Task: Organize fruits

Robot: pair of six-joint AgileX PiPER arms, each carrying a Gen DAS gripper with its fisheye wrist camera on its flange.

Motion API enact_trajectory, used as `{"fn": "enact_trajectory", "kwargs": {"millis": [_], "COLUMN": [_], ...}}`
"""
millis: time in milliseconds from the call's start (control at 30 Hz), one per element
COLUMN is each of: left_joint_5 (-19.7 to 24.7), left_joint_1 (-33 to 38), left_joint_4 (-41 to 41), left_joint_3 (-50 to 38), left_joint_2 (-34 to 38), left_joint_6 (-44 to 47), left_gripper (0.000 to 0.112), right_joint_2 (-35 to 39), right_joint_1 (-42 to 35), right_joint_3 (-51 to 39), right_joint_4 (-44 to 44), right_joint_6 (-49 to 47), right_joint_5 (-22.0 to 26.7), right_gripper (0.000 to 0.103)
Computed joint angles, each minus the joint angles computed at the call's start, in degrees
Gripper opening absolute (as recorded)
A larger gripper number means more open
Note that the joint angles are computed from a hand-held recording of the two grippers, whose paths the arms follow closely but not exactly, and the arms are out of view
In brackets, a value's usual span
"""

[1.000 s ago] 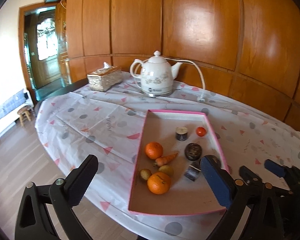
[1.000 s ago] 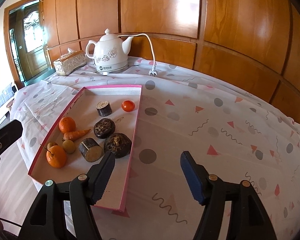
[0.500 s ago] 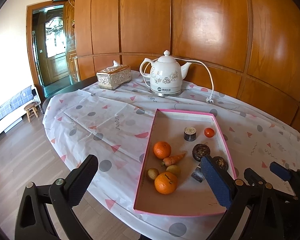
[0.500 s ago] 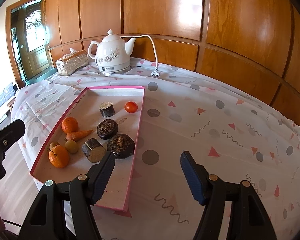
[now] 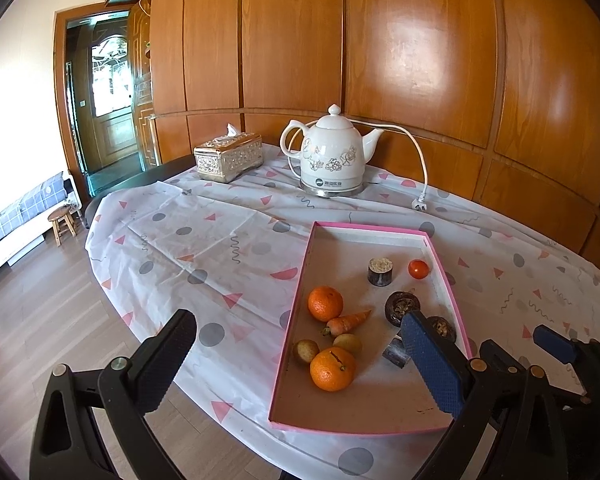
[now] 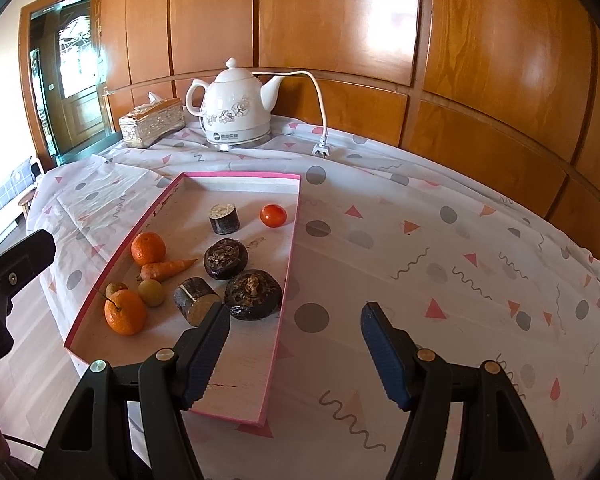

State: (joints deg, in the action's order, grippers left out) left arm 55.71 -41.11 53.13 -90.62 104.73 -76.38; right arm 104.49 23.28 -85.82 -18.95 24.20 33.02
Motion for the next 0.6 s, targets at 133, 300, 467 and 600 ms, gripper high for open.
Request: {"fn": "enact_trajectory", "kwargs": {"millis": [133,300,467,600], "left_joint_5": [0.3,0.1,-0.5,-1.5], "left_joint_1": [0.0,0.1,-0.1,0.3], "left_joint_4": [0.1,-0.1,0.8,-0.1], "left_joint_3": [-0.1,0.4,1.5,1.7], "left_joint_2": [0.0,-0.3,-0.9,-0.9], "left_joint_6": [-0.1,0.1,-1.1,-0.3], "left_gripper": [0.103,0.103,0.103,0.103], "right_joint_2": [0.0,-0.1,-0.1,0.0], "right_joint_1": [0.1,0.1,0.2,0.1], "right_joint_3": [0.0,0.1,0.0,0.0], "right_joint_4": [-0.1,-0.2,-0.1,0.7], "right_joint_6": [0.1,0.1,-0.1,-0.9], "right_joint_5": [0.1,0.0,0.1,0.1], "right_gripper": [0.069,0.069,0.069,0.069]}}
